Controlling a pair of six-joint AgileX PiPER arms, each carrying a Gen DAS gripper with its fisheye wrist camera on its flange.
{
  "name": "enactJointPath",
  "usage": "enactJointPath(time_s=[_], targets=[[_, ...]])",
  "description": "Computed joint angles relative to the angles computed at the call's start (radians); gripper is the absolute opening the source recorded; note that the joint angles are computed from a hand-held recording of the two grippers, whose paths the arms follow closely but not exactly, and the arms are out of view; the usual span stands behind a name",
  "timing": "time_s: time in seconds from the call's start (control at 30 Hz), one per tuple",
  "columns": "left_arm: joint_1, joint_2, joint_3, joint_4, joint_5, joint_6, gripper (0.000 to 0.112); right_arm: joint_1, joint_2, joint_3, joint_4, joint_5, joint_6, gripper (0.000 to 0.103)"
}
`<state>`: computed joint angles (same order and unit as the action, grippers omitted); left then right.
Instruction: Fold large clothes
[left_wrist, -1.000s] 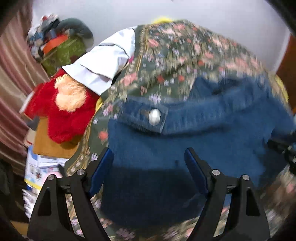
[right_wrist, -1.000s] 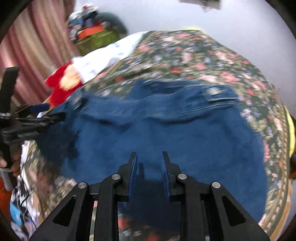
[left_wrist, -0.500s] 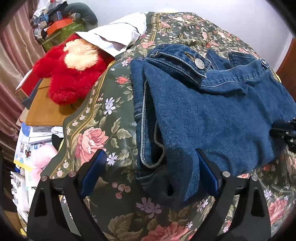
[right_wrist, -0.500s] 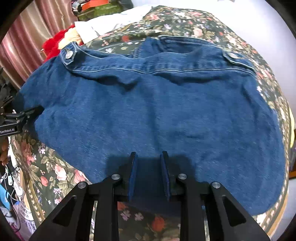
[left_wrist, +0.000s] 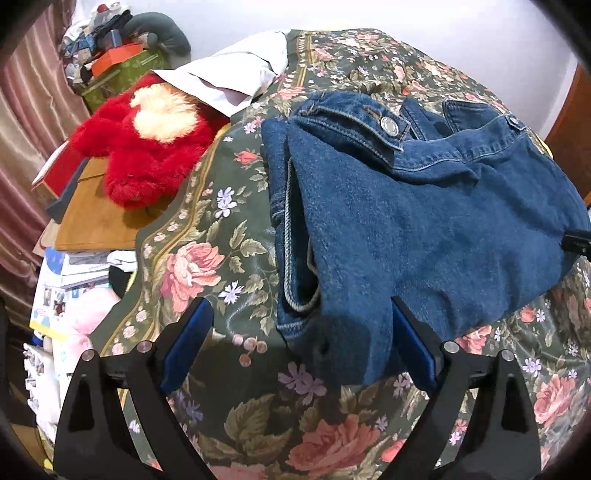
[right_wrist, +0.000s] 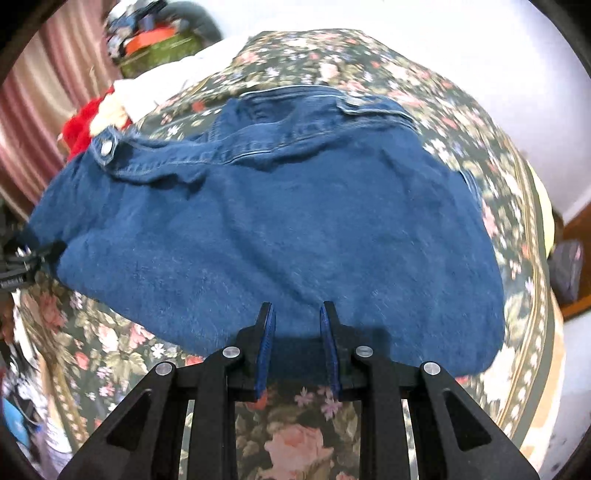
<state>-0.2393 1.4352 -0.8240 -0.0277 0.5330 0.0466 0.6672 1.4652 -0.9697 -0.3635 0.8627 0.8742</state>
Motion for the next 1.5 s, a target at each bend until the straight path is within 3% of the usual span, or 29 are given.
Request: enactJointPath(time_s=[0.13,0.3,0.43,0.5,0.6,0.73,0.83,1.0,1.2,1.3,1.37,1.5], targets=[[-0.134,-0.041,-0.01,0.254,0.024,-0.239,0.095,0.05,-0.004,-0.033,-0.036,0.039,0.05,0.021],[-0.3,-0.019,-0.096,0.375,0.046,-0.335,0.095,0.067,-0.004,-0.063,-0.112,0.057,0.098,0.021],[-0.383,0.149,-0.263,0.427,0.073,-0.376,0.095,-0.006,0.042,-0.07,-0.122,0.068,0.045,0.021],[-0.398,0.268,-0.383,0.426,0.123,-0.392,0.095,-0.055,0.053,-0.045,-0.112,0.047,0.01,0.021],[-0.387,0.424,-0.552,0.4,0.187,-0.402,0.095,-0.138,-0.012,0.037,-0.051,-0.066,-0.073,0.021],[-0.376,0.608,-0.772,0.448,0.298,-0.469,0.095,-0.179,-0.079,0.085,-0.091,-0.06,-0.107,0.021],[-0.381,0.679,-0.861,0.495,0.349,-0.503,0.098,-0.259,-0.147,0.144,-0.004,-0.129,-0.239,0.021],[-0.379,0.65,-0.864,0.485,0.385,-0.548,0.096,-0.384,-0.24,0.209,0.203,-0.185,-0.462,0.021],[-0.381,0.418,-0.686,0.343,0.305,-0.51,0.094,-0.426,-0.302,0.191,0.251,-0.167,-0.534,0.021],[-0.421,0.343,-0.599,0.365,0.282,-0.543,0.094,-0.47,-0.27,0.149,0.268,-0.177,-0.582,0.021],[-0.437,0.31,-0.537,0.377,0.252,-0.577,0.095,-0.51,-0.215,0.106,0.358,-0.18,-0.691,0.021],[-0.431,0.336,-0.472,0.351,0.224,-0.628,0.094,-0.503,-0.074,0.008,0.433,-0.187,-0.81,0.021]])
